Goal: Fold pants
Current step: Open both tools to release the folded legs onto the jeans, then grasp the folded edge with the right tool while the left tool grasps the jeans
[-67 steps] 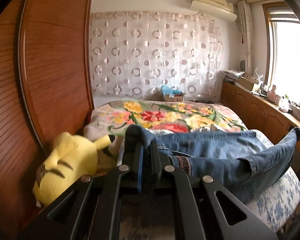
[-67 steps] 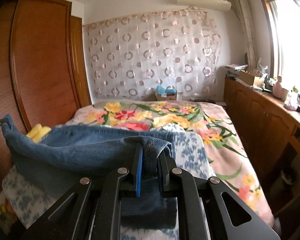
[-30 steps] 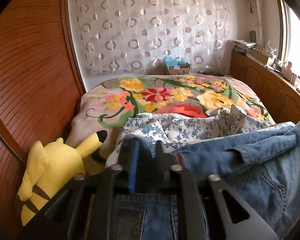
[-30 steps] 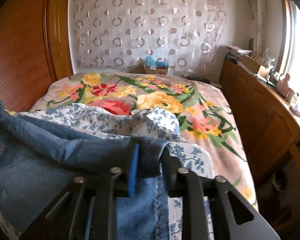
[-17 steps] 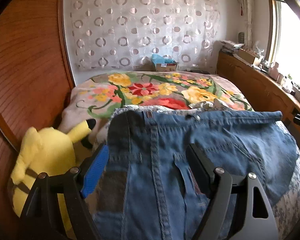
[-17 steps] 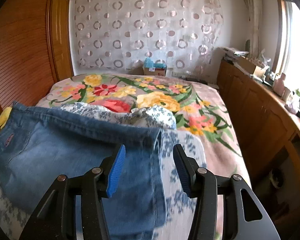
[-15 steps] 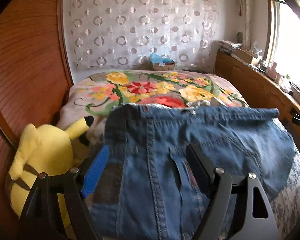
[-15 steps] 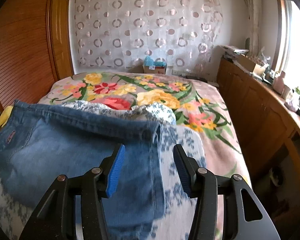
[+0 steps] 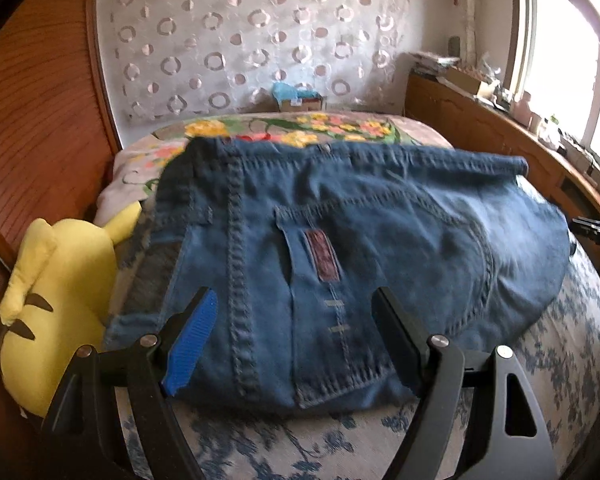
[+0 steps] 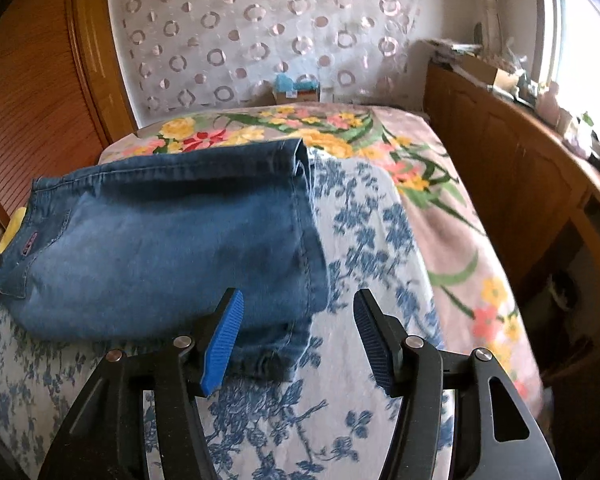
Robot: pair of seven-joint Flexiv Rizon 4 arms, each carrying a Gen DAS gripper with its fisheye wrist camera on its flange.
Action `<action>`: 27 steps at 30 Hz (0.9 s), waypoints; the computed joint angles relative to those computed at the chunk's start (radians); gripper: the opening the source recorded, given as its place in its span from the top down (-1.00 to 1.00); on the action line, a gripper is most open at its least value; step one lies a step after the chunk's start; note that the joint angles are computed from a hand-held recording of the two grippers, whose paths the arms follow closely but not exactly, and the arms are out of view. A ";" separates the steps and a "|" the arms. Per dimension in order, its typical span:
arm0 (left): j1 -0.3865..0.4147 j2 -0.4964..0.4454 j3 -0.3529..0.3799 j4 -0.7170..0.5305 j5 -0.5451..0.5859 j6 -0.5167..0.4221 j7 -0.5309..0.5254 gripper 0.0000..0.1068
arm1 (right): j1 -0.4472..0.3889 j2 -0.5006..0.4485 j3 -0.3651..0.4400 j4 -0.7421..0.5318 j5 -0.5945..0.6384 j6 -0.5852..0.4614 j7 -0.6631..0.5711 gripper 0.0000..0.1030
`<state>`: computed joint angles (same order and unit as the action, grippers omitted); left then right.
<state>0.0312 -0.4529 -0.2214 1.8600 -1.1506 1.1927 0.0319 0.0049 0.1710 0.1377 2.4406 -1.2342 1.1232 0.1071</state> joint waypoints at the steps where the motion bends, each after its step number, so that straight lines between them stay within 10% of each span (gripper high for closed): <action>1: -0.004 -0.001 0.005 0.007 0.013 0.000 -0.003 -0.50 | 0.003 -0.001 0.000 -0.003 0.018 -0.002 -0.011 -0.15; 18: 0.014 -0.023 -0.020 0.017 0.104 0.039 -0.049 -0.50 | 0.005 -0.073 -0.022 -0.021 0.089 0.069 -0.026 -0.14; 27: 0.025 -0.029 -0.026 0.013 0.124 0.037 -0.062 -0.50 | 0.012 -0.084 -0.022 -0.023 0.023 0.051 -0.012 0.62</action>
